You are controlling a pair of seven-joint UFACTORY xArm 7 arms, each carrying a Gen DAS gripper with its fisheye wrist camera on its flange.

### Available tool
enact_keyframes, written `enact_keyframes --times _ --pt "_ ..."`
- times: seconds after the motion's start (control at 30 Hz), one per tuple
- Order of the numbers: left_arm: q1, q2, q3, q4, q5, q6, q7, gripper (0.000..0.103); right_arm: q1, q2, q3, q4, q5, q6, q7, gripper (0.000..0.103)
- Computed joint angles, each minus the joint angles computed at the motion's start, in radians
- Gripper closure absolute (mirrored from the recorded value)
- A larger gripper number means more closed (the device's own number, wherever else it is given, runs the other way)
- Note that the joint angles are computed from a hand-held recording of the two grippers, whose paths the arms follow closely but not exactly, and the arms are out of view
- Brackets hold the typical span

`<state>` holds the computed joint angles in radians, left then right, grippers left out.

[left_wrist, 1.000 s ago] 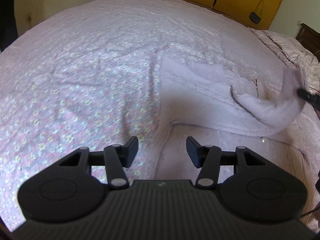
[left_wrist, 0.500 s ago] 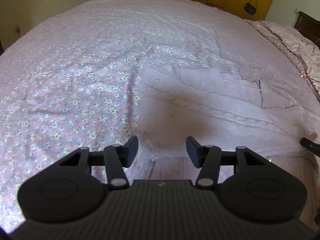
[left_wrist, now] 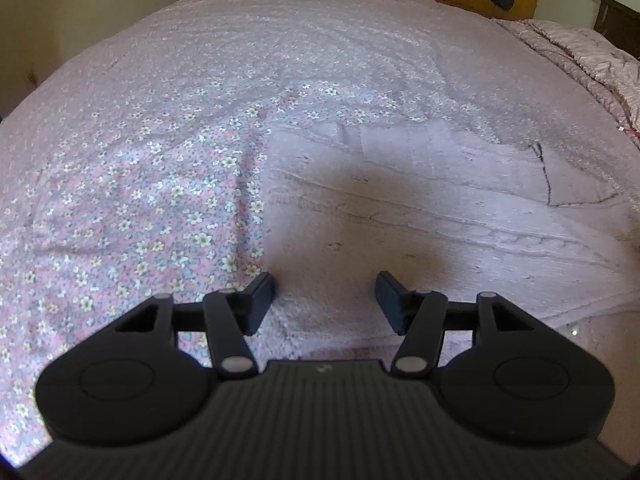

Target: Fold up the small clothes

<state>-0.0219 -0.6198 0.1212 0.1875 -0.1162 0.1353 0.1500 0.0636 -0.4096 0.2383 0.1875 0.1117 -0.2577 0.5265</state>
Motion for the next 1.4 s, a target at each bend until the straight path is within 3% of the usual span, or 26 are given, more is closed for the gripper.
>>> enact_keyframes --times 0.03,0.07,0.13,0.2,0.27,0.3,0.37,0.4,0.47,0.53,0.63,0.73,0.83,1.07,1.3,1.4 --pt "0.001 0.01 -0.002 0.003 -0.002 -0.007 -0.004 0.043 -0.04 0.011 0.051 0.004 -0.004 -0.009 -0.022 0.061" --pt "0.0 0.017 -0.001 0.003 -0.005 -0.014 -0.007 0.042 -0.062 0.016 0.083 0.006 -0.006 -0.014 -0.062 0.08" --pt "0.006 0.031 -0.009 0.001 -0.007 -0.033 -0.022 0.041 -0.056 0.021 0.078 0.009 -0.055 -0.024 -0.128 0.092" --pt "-0.009 0.043 0.009 0.001 -0.016 -0.042 -0.023 0.04 -0.141 0.006 0.173 0.006 -0.031 -0.052 -0.191 0.094" --pt "-0.034 0.049 0.042 0.0 -0.028 -0.059 -0.01 0.04 -0.227 -0.01 0.274 0.007 0.059 -0.081 -0.22 0.095" --pt "-0.044 0.051 0.055 -0.002 -0.033 -0.067 -0.004 0.04 -0.234 0.001 0.267 0.012 0.068 -0.093 -0.209 0.095" --pt "-0.068 0.061 0.082 -0.004 -0.046 -0.089 0.01 0.04 -0.185 0.052 0.175 0.038 0.029 -0.069 -0.199 0.094" --pt "-0.076 0.065 0.09 -0.005 -0.049 -0.098 0.015 0.039 -0.186 0.09 0.174 0.06 0.032 -0.04 -0.216 0.094" --pt "-0.08 0.07 0.092 -0.004 -0.052 -0.105 0.02 0.039 -0.269 0.137 0.299 0.066 0.13 -0.099 -0.3 0.093" --pt "-0.073 0.062 0.087 0.0 -0.049 -0.087 0.024 0.039 -0.32 0.119 0.39 0.071 0.219 -0.085 -0.35 0.092" --pt "-0.037 0.015 0.062 -0.003 -0.044 -0.036 0.021 0.041 -0.252 0.039 0.337 0.061 0.243 -0.001 -0.309 0.072" --pt "0.02 -0.078 0.014 -0.032 -0.022 0.006 0.01 0.041 -0.186 -0.094 0.3 0.001 0.216 0.022 -0.266 0.056" --pt "0.052 -0.212 0.001 -0.072 -0.001 0.08 0.017 0.041 -0.098 -0.271 0.248 -0.067 0.195 0.091 -0.232 0.054" --pt "0.109 -0.595 -0.028 -0.156 0.033 0.377 0.022 0.041 0.128 -0.775 0.201 -0.175 0.16 0.482 -0.12 0.054" --pt "0.138 -1.014 -0.023 -0.215 0.047 0.752 0.038 0.041 0.39 -1.123 0.246 -0.22 0.107 0.832 0.048 0.051" --pt "0.155 -1.165 -0.008 -0.224 0.045 0.909 0.042 0.041 0.503 -1.213 0.283 -0.229 0.088 0.939 0.132 0.04"
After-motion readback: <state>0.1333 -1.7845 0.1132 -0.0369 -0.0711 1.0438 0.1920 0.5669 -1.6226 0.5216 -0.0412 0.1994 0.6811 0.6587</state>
